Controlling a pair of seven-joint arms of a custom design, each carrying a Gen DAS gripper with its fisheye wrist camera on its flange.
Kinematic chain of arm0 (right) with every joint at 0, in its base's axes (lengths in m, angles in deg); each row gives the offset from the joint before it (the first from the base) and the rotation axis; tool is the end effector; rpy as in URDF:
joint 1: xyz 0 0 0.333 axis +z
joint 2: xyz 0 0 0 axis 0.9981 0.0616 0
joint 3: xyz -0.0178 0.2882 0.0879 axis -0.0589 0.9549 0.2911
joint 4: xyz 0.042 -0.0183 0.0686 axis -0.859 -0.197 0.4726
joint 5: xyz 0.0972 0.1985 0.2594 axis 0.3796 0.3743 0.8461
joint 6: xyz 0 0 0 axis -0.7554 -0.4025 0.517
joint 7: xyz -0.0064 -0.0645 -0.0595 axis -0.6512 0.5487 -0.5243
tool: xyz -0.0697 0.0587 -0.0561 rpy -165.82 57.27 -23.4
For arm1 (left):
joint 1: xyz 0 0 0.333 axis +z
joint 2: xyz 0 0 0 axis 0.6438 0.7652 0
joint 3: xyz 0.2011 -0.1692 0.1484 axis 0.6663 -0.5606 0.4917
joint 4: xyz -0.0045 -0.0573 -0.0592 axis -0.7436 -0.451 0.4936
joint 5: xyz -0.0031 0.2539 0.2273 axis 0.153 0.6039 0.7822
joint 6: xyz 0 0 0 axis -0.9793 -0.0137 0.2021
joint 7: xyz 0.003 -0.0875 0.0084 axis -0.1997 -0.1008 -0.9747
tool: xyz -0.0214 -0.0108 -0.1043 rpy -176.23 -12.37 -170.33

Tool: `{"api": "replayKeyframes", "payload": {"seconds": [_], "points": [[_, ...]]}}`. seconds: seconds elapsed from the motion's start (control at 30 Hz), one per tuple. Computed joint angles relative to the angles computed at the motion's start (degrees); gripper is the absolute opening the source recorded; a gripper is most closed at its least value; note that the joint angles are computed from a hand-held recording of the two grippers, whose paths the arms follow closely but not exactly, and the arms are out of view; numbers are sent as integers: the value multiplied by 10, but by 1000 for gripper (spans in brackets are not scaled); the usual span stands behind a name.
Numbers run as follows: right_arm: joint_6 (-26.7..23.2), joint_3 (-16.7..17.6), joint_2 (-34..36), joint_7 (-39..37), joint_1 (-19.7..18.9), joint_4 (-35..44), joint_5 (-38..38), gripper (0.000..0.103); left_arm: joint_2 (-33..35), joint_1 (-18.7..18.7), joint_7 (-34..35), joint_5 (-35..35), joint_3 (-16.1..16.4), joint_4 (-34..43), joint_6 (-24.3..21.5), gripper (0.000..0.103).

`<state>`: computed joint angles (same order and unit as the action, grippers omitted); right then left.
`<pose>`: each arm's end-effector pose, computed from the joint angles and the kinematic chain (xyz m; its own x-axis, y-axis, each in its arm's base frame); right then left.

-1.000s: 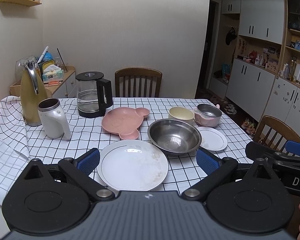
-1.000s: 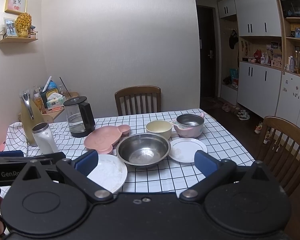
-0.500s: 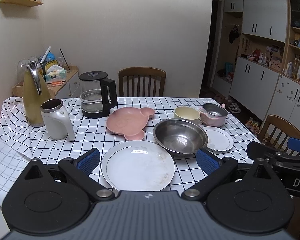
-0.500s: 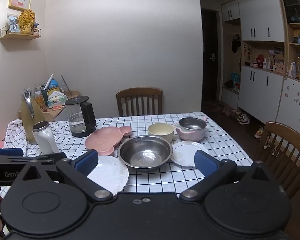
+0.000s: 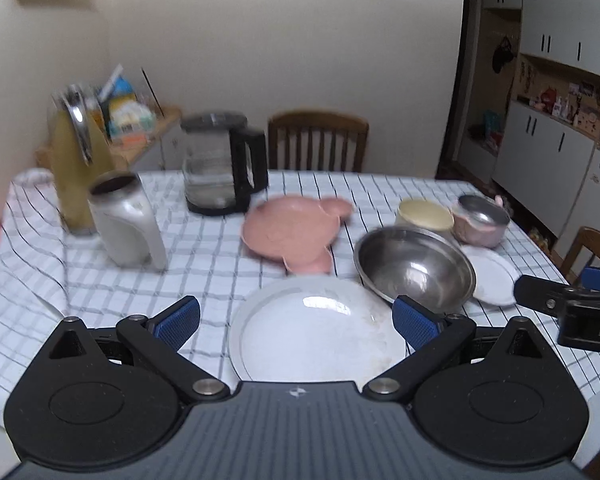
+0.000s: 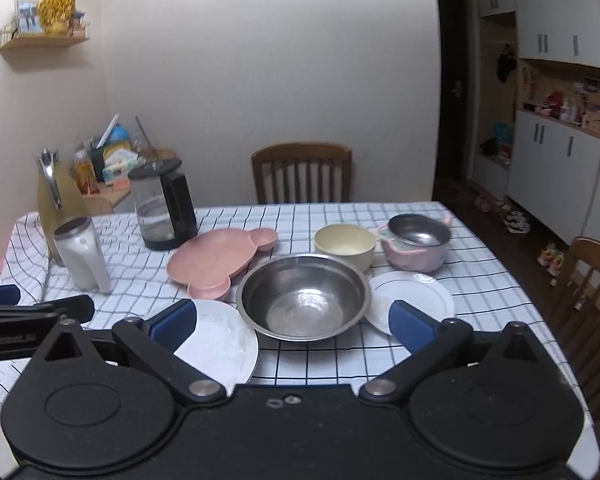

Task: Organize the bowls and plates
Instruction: 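Close both grippers on the rim of the large white plate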

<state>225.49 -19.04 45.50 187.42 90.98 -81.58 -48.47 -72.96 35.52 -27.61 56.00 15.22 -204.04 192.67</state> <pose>0.3844 0.1527 0.6093 -0.0407 -0.9949 -0.0923 -0.5019 0.1003 -0.8591 0.4392 -0.2316 0.5991 -0.1532 -0.9864 0.0598 -0.6045 0.0456 -0.7953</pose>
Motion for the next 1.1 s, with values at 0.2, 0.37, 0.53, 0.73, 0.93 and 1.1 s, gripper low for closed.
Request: {"api": "replayKeyframes", "payload": {"seconds": [0.2,0.37,0.53,0.73,0.93,1.1], "points": [[5,-56,84,-91,58,30,75,96,59,-3,-33,50,9,43,-55,103],[-2,-78,143,-165,90,56,144,94,113,-28,-49,79,41,84,-95,103],[-21,-91,195,-245,110,86,225,87,168,-51,-27,47,77,132,-126,102],[-67,-88,253,-306,110,137,317,70,225,-69,20,-5,104,192,-170,82],[-102,-78,281,-372,101,170,428,43,253,-74,65,-70,114,224,-183,62],[-119,-74,291,-380,95,185,461,29,266,-72,99,-114,116,241,-196,44]]}}
